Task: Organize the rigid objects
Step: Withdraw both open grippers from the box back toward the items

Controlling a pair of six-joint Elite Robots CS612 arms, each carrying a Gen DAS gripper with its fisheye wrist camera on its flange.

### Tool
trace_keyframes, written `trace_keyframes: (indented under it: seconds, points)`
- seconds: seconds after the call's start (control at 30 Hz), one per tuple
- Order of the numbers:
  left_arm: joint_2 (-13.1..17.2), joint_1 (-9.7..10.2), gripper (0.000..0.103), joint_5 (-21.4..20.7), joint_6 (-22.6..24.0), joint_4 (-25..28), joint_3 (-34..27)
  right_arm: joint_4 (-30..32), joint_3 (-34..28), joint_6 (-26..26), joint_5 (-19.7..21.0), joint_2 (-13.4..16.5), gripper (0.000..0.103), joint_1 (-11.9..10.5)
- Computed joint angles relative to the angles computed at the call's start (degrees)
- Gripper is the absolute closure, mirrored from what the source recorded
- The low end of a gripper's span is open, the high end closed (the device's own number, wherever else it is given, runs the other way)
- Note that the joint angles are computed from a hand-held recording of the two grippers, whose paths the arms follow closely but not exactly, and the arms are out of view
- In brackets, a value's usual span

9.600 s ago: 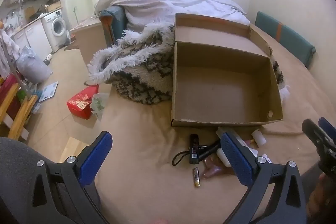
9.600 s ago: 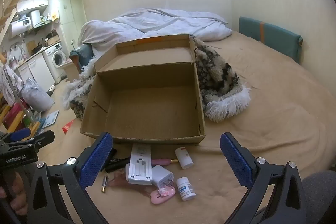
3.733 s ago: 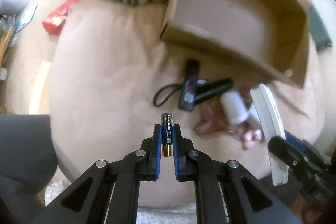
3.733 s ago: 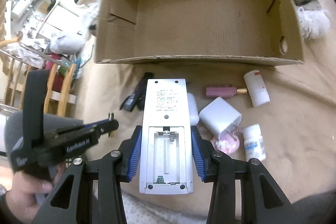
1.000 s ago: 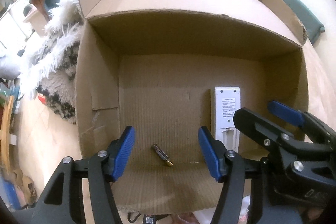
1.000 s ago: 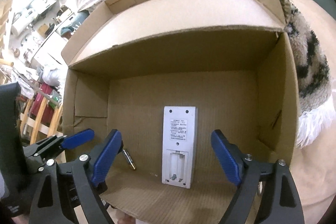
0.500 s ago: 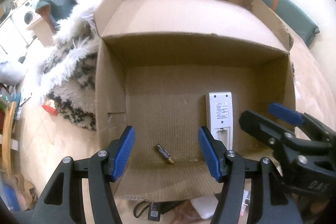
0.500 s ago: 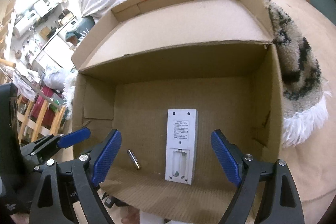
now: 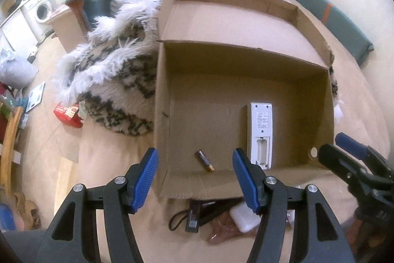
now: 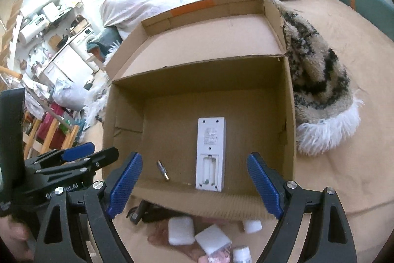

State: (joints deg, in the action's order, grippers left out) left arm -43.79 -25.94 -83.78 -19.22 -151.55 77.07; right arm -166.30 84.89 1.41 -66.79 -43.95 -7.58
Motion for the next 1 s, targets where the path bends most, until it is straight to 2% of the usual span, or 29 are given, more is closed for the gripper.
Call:
trace_keyframes:
  seconds: [0.2,0.43,0.63,0.83,1.0]
  points:
    - [-2.2,0.49,0.044,0.7,-2.0,-1.5,3.7,-1.5,3.4,-0.2,0.4,-2.2,0.011,-0.4]
    - [-3.0,0.94,0.044,0.0,-4.4,-1.7,6.4,-0.8,6.8,-0.7,0.3,-3.8,0.011,-0.9]
    - [-2.9,1.13,0.044,0.1,-4.9,-1.8,7.6,-0.6,8.3,3.1,1.1,-3.9,0.011,-1.9]
    - [-2.7,1.65,0.044,-1.3,-4.6,-1.2,8.0,2.3,7.9,1.7,-0.2,-3.4,0.011,-2.1]
    - [-2.0,2.49,0.044,-2.0,-8.4,1.9,7.1,4.5,7.6,2.5,-0.2,-3.1,0.011,-2.3]
